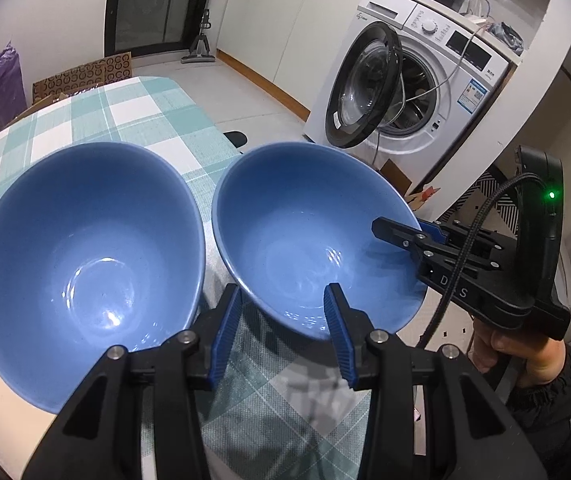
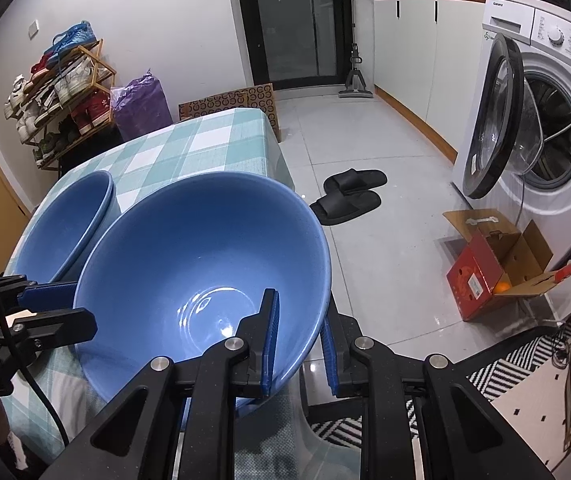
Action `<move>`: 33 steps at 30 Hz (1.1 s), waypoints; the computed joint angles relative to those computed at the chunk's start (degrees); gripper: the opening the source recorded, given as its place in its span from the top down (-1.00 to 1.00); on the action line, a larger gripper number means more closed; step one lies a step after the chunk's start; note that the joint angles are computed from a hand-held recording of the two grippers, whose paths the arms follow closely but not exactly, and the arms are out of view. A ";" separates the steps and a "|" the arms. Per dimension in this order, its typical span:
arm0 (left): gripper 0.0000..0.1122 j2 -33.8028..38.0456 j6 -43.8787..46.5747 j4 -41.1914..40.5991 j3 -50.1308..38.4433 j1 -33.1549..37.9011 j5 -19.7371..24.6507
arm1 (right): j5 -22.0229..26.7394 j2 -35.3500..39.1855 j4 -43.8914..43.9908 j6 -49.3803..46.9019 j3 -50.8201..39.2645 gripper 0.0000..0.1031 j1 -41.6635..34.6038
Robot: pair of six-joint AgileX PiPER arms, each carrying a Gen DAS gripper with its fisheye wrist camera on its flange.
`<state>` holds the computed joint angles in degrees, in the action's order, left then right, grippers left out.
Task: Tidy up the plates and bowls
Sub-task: 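Lift the held blue bowl with both tools toward the smaller blue bowl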
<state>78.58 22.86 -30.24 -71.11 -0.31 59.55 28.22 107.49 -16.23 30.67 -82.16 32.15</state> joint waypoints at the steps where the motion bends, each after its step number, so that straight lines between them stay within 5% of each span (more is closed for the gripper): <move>1: 0.26 -0.13 0.17 0.06 0.11 -0.05 -0.12 | 0.08 -0.05 -0.42 0.35 0.12 0.61 0.07; 17: 0.26 -2.30 0.89 -0.37 -1.37 -0.10 0.84 | 0.86 -4.22 -6.02 5.77 2.70 0.61 1.32; 33: 0.26 -4.41 3.98 -4.22 -4.57 3.93 3.71 | 7.49 -8.14 -12.11 10.48 -0.46 0.60 4.95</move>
<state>74.17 26.84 -34.47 -75.69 3.62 63.25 35.71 99.35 -28.34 41.15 -82.62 37.10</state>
